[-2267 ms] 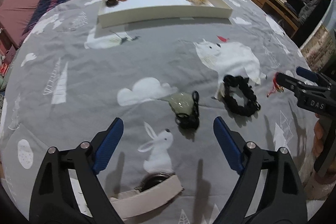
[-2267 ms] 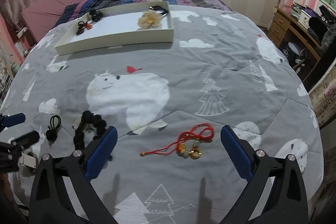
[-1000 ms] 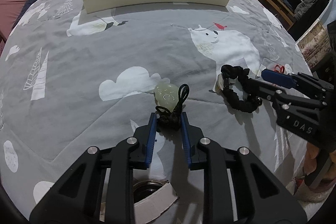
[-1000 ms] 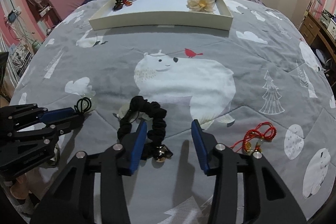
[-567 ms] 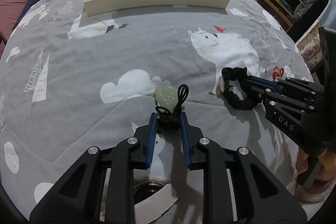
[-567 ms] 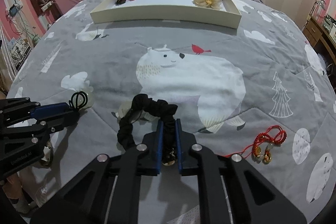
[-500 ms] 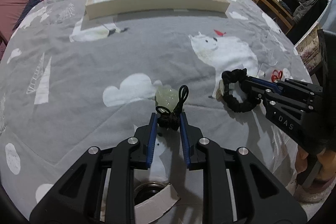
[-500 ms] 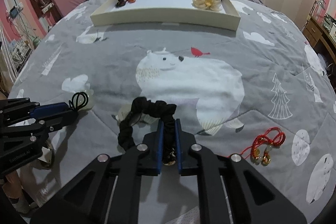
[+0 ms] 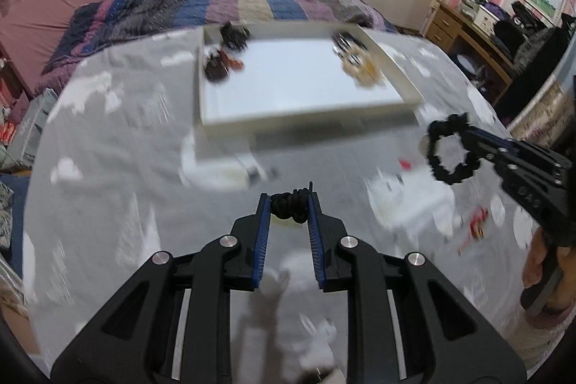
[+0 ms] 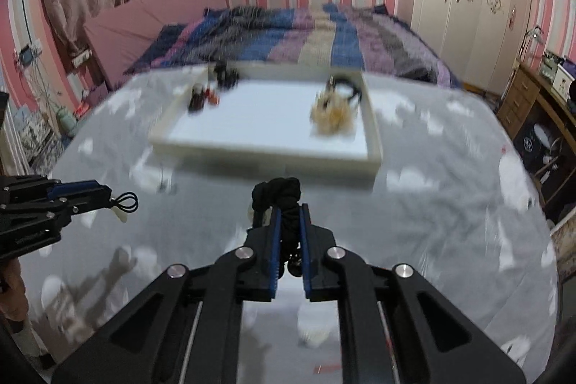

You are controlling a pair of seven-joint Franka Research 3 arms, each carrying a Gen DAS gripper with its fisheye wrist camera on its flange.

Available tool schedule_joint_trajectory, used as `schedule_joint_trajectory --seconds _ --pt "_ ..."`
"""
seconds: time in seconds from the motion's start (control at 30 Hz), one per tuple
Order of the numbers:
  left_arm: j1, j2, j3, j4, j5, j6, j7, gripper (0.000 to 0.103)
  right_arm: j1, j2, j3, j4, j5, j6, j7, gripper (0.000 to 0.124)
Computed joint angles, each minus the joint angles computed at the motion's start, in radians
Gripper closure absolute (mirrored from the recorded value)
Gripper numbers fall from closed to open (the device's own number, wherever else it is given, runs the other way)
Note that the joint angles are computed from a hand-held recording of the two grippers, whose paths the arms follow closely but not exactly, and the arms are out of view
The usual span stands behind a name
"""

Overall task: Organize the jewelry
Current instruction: 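Carry the pendant and black scrunchie into the white tray and open both tools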

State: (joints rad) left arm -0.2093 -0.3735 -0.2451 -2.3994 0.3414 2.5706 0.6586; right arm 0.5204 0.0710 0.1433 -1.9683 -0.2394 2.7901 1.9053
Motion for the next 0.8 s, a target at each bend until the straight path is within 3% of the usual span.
schedule_joint_trajectory --seconds 0.23,0.33,0.53,0.63,0.8 --pt "0.084 0.185 0.057 0.18 0.043 0.017 0.059 0.084 0.028 0.215 -0.045 0.326 0.035 -0.066 -0.029 0.114" --pt "0.12 0.294 0.064 0.274 0.116 0.017 0.027 0.084 0.047 0.332 -0.071 0.481 0.064 -0.106 -0.033 0.114" --pt "0.126 0.448 0.095 0.377 0.077 0.04 0.062 0.084 0.076 0.544 -0.12 0.734 0.135 -0.201 -0.034 0.114" --pt "0.11 0.485 0.109 0.407 0.162 0.045 0.014 0.084 0.082 0.63 -0.137 0.828 0.146 -0.236 -0.036 0.114" --pt "0.107 0.513 0.122 0.428 0.185 0.066 0.01 0.084 0.091 0.723 -0.164 0.942 0.149 -0.308 -0.039 0.114"
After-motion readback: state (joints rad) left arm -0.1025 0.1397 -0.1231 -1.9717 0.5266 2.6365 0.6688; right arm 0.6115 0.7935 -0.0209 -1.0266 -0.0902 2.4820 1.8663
